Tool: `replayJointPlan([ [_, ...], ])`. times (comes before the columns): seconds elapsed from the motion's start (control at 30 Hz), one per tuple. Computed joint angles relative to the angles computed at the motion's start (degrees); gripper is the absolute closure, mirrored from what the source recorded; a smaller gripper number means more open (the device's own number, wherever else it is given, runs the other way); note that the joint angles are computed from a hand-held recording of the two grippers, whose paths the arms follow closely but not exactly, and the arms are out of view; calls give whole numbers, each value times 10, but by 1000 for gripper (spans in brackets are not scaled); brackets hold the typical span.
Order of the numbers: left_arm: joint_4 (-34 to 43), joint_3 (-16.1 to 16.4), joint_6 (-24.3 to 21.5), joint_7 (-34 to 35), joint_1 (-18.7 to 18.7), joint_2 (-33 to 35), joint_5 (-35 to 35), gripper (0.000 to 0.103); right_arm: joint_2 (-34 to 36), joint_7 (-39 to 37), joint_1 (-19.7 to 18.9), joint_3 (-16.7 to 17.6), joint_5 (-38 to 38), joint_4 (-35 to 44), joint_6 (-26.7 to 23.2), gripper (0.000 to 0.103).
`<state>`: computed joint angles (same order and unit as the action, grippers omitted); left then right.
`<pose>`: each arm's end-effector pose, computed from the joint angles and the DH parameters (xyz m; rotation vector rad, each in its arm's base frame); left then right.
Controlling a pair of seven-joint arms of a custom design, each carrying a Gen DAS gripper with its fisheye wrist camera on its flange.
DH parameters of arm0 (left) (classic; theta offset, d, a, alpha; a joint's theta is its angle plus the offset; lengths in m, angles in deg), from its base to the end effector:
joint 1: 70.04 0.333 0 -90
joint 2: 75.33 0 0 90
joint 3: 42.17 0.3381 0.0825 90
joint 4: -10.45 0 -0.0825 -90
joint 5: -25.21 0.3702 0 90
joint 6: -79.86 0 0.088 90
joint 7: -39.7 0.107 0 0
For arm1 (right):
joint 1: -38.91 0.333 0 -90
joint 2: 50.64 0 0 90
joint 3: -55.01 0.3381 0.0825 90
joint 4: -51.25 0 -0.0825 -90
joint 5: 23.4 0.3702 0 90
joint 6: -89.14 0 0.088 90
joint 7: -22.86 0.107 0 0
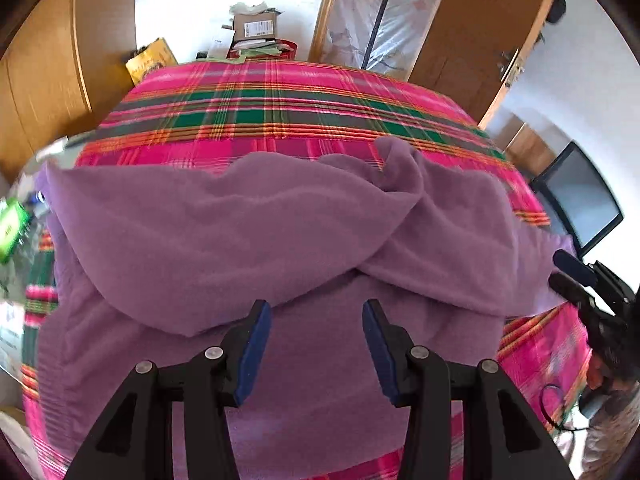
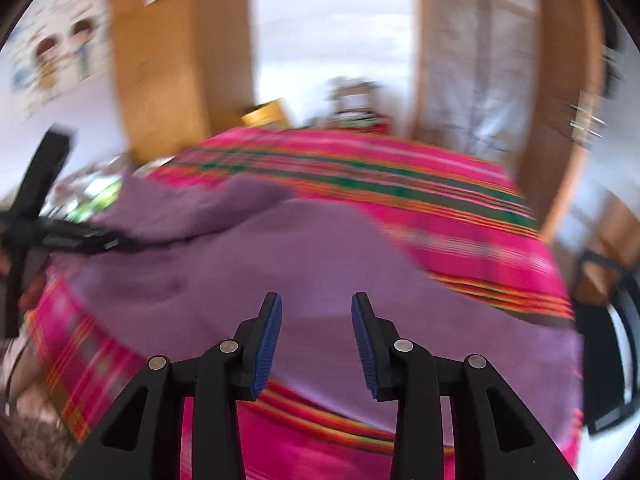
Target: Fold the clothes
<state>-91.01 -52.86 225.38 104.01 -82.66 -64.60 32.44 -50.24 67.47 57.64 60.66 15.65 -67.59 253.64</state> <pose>0.5997 -0.2497 0.5473 -1.9368 1.9906 -0.7501 0.5429 0.2070 0.5379 -2.0730 1.0535 -0.4651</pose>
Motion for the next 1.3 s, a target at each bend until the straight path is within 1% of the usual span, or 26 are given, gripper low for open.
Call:
replayJointPlan([
  [0.07,11,7,-11,-9,-8,6,36,55,8,-53,6,7,21,12,-27,65],
  [0.1,17,9,-16,-13,-11,10,51,55,13,-68,7,10,21,17,-34,65],
  [0.13,23,10,-21,-13,-12,14,57,55,18,-65,10,12,7,21,-36,65],
  [0.23,38,13,-33,-17,-14,24,73,55,31,-42,13,16,-33,29,-48,65],
  [0.3,42,14,-38,-15,-15,28,84,55,35,-22,15,18,-65,28,-41,65],
  [0.4,46,12,-48,5,-14,35,85,55,42,-12,15,23,-88,32,-46,65],
  [0.47,55,13,-59,11,-18,43,95,55,51,15,17,20,-127,38,-44,65],
  [0.6,52,10,-48,36,-17,41,93,55,57,40,14,22,-166,42,-47,65],
  [0.63,60,12,-54,34,-19,46,98,55,59,49,14,21,-177,44,-45,68],
  [0.7,75,17,-64,31,-22,56,106,55,61,72,16,18,-207,46,-35,68],
  [0.77,87,17,-68,36,-21,66,101,55,62,91,13,17,-221,48,-33,78],
  [0.8,92,16,-70,40,-19,70,96,56,63,86,10,21,-214,51,-38,83],
  [0.83,96,15,-70,45,-16,72,88,60,62,79,7,24,-207,52,-39,89],
  [0.87,96,16,-68,46,-15,72,85,62,62,76,6,26,-202,53,-38,92],
  [0.9,96,16,-66,48,-14,73,81,68,61,73,5,28,-197,55,-36,94],
  [0.93,97,15,-64,52,-11,73,74,74,61,70,4,29,-192,56,-34,95],
  [1.03,99,8,-55,74,1,75,38,85,63,73,1,28,-185,64,-30,96],
  [1.13,101,12,-48,75,1,75,32,90,63,73,-3,28,-175,71,-20,96],
  [1.3,120,21,-39,66,-1,80,41,93,75,118,-1,17,-214,91,3,96],
])
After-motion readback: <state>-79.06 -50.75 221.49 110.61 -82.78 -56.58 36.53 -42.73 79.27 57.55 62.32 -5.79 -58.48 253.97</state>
